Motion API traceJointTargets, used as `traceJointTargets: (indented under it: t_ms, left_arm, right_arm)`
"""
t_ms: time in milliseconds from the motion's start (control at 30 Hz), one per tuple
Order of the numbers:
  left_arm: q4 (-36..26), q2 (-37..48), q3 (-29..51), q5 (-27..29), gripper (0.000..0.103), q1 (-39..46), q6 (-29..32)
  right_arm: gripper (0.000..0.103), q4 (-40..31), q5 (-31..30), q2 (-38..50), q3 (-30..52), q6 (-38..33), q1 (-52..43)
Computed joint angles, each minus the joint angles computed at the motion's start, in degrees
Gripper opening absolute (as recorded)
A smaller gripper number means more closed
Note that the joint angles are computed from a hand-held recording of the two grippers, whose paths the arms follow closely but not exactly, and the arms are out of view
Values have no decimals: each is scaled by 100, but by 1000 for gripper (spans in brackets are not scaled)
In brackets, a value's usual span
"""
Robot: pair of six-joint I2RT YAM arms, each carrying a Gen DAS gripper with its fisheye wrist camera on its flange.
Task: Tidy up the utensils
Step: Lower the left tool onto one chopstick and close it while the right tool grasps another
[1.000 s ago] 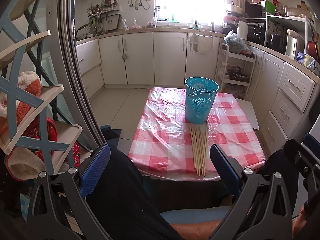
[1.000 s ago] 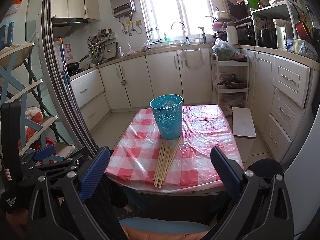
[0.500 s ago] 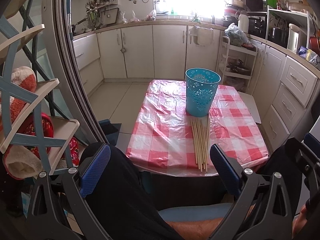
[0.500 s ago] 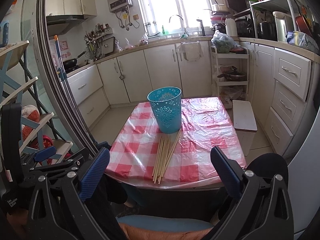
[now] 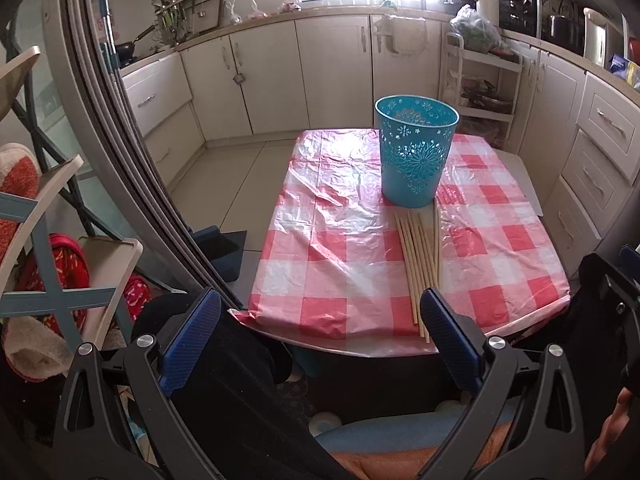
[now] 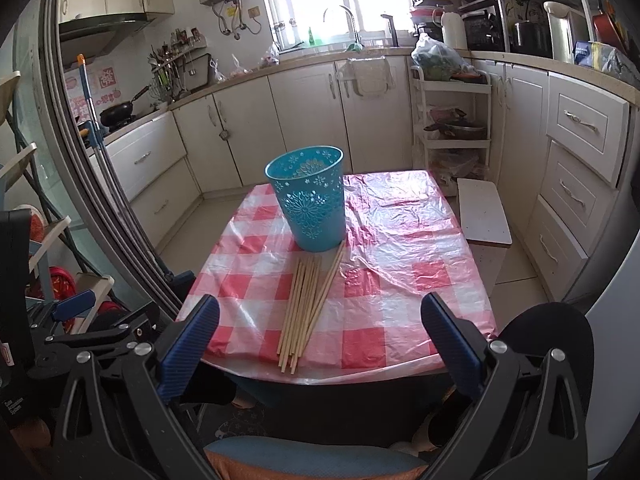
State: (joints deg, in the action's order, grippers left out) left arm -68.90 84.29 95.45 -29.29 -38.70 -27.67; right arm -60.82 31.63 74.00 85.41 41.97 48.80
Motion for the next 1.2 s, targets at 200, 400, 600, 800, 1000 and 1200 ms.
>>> traceJointTargets:
  t_ms: [200,400,600,800,1000,1200]
  left_arm:
    - [595,687,-88,661,96,650,360]
    - [955,1519,289,1185,96,1057,434]
    - [1108,2454,891,1426,96,1235,391]
    - [1066,3272,1491,1541,95,1287,408]
    - [863,4029,2292,1744,93,1353,390]
    - [830,4248,2470,1793,92,1342,441]
  right_arm:
    - [89,856,-812,608,-344,-1034,-1189]
    - [45,1763,-2219,1801,-354,-983,-2267]
    - [26,2035,-2766,2728,79,-1038,-2565]
    - [17,2068,-2726,3236,422,-1367,-2470]
    - [17,1909,-2874,3371,693,-1546,-2440]
    - [16,1793,-2697,3503,883,-1849,-2331]
